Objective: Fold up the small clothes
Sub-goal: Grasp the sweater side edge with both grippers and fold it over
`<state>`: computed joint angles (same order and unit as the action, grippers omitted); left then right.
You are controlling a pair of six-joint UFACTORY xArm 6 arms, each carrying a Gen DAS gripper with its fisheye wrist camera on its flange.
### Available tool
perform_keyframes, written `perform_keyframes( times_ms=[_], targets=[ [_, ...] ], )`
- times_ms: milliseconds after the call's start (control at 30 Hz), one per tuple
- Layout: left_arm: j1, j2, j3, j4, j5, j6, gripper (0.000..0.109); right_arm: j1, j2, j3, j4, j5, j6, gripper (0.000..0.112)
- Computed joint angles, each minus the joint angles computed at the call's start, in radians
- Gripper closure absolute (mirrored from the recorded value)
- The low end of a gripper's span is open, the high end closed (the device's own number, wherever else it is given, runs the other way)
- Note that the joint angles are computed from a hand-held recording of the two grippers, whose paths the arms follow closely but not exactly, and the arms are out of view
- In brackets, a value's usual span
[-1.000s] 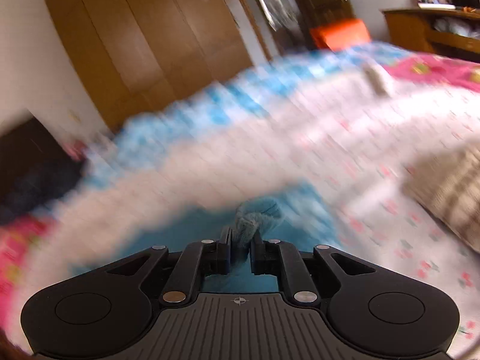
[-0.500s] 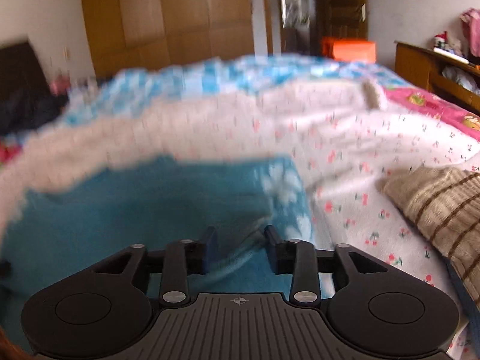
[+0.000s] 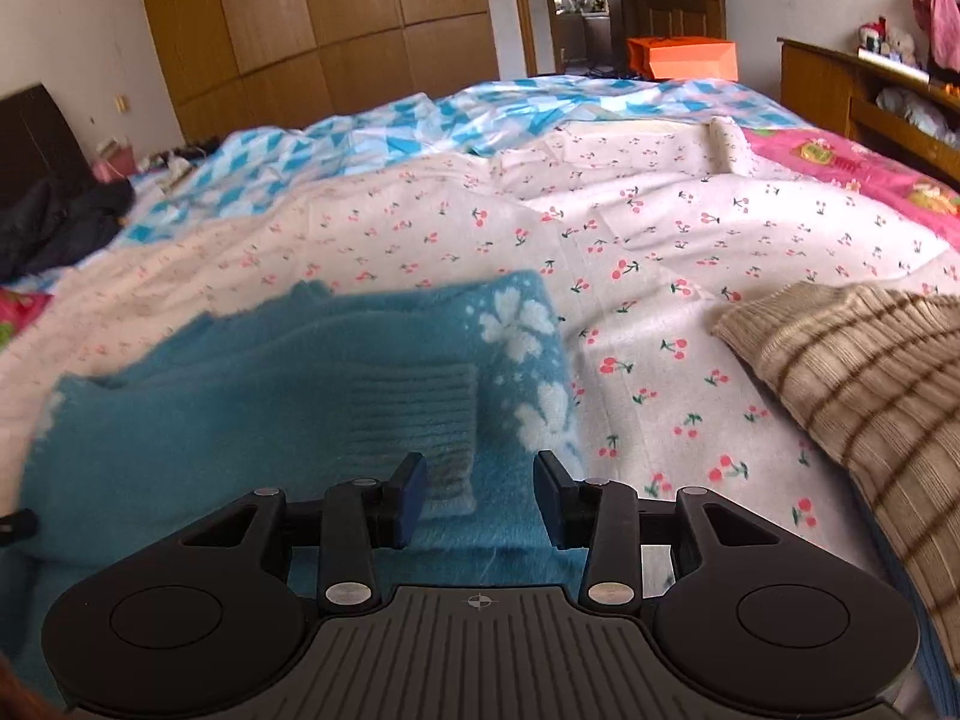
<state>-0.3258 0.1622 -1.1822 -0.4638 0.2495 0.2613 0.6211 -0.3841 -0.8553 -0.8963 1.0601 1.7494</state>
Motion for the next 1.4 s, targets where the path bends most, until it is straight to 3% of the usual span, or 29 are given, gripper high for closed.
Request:
perform_keyframes(
  times_ms=[100, 233, 433, 600, 900, 1033, 1100, 1167, 1233, 1300, 1400],
  targets=[
    [0.013, -0.034, 0.001, -0.057, 0.076, 0.044, 0.019, 0.057, -0.080, 0.037, 0.042, 0.032, -0.014, 0.073],
    [0.070, -0.131, 0.033, -0.156, 0.286, 0.207, 0.019, 0.169, -0.179, 0.070, 0.134, 0.122, -0.061, 0.072],
    [0.157, -0.306, 0.111, -0.033, 0.552, 0.319, 0.020, 0.335, -0.273, 0.089, 0.350, 0.255, -0.033, 0.072],
    [0.179, -0.380, 0.119, 0.055, 0.741, 0.352, 0.020, 0.376, -0.274, 0.096, 0.510, 0.211, -0.052, 0.070],
    [0.179, -0.444, 0.156, 0.208, 0.802, 0.294, 0.020, 0.362, -0.256, 0.122, 0.630, 0.122, -0.157, 0.068],
    [0.191, -0.434, 0.129, 0.203, 0.911, 0.277, 0.020, 0.348, -0.272, 0.145, 0.649, 0.073, -0.163, 0.064],
    [0.166, -0.443, 0.145, 0.244, 0.908, 0.282, 0.021, 0.335, -0.270, 0.159, 0.664, 0.040, -0.173, 0.063],
    [0.150, -0.443, 0.154, 0.259, 0.909, 0.287, 0.032, 0.321, -0.283, 0.186, 0.678, -0.011, -0.175, 0.064],
    [0.156, -0.424, 0.132, 0.230, 0.943, 0.289, 0.055, 0.318, -0.314, 0.229, 0.675, -0.069, -0.144, 0.089],
    [0.182, -0.400, 0.097, 0.171, 1.002, 0.273, 0.073, 0.325, -0.362, 0.278, 0.657, -0.119, -0.066, 0.096],
    [0.219, -0.405, 0.090, 0.101, 1.018, 0.261, 0.086, 0.380, -0.449, 0.339, 0.512, -0.164, 0.145, 0.099]
  ],
)
